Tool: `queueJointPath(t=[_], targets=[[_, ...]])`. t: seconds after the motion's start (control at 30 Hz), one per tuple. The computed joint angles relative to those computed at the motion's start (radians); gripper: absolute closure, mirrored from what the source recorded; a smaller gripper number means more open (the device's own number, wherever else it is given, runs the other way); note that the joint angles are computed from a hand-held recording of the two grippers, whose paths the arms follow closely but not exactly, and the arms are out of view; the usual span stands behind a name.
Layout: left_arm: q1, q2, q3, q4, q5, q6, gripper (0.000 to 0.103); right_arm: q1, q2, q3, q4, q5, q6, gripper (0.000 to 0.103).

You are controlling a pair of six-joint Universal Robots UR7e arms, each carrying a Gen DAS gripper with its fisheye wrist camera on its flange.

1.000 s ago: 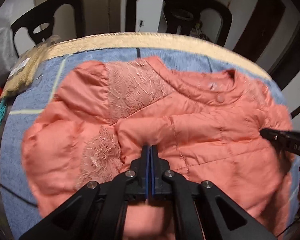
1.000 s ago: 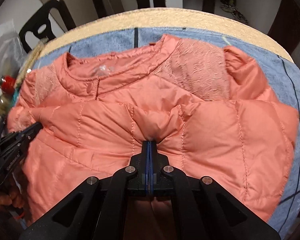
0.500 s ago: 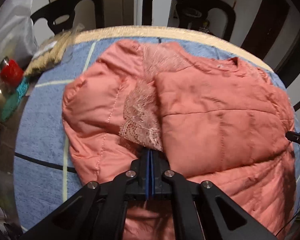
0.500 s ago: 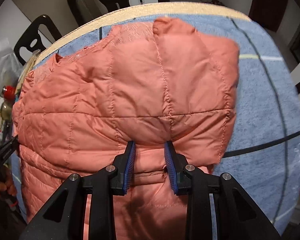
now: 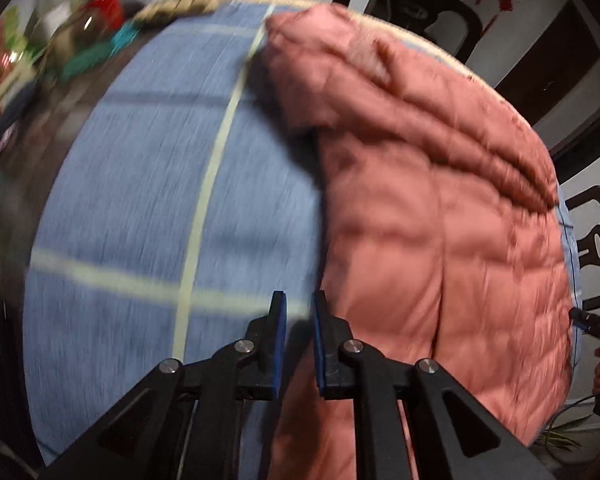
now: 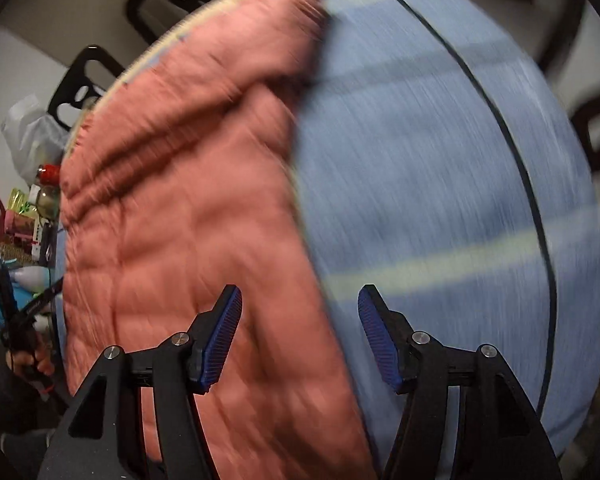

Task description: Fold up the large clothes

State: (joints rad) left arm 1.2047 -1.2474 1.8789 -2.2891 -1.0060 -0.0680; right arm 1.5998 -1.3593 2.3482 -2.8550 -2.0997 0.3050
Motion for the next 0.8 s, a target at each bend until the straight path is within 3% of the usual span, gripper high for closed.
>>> queueJointPath(t=[0.17,0.3,0.37,0.43,0.53,0.6,0.7,0.77,0.8], targets=[[0.011,-0.073,0.056,0.03,-0.049,-0.056,0.09,-0.031,-0.057,0.096,-0.02,0.117,-0.004,0.042],[0.01,-0.124,0.083,0.061,-0.103,-0.052,0.089,-0.027,-0.07,0.126,-0.019,0.159,-0.016,0.041],[0.014,-0.142,0.087,0.087,-0.124,-0.049,0.08,-0.031,-0.07,0.136,-0.026,0.177,-0.025,0.041],[0.027,-0.149,0.081,0.113,-0.154,-0.053,0.058,-0.038,-0.073,0.14,-0.029,0.192,-0.026,0.04],[0.045,-0.172,0.076,0.174,-0.226,-0.065,0.048,-0.047,-0.084,0.14,-0.016,0.208,-0.031,0.04],[0.033,-0.192,0.096,0.184,-0.214,-0.037,0.044,-0.05,-0.098,0.141,0.008,0.211,-0.043,0.04],[0.026,-0.18,0.106,0.199,-0.182,-0.045,0.045,-0.053,-0.109,0.143,0.032,0.215,-0.051,0.04],[0.031,-0.165,0.105,0.216,-0.174,-0.079,0.05,-0.047,-0.11,0.135,0.065,0.207,-0.046,0.04],[0.024,-0.167,0.115,0.199,-0.159,-0.084,0.055,-0.043,-0.108,0.129,0.084,0.203,-0.037,0.046]])
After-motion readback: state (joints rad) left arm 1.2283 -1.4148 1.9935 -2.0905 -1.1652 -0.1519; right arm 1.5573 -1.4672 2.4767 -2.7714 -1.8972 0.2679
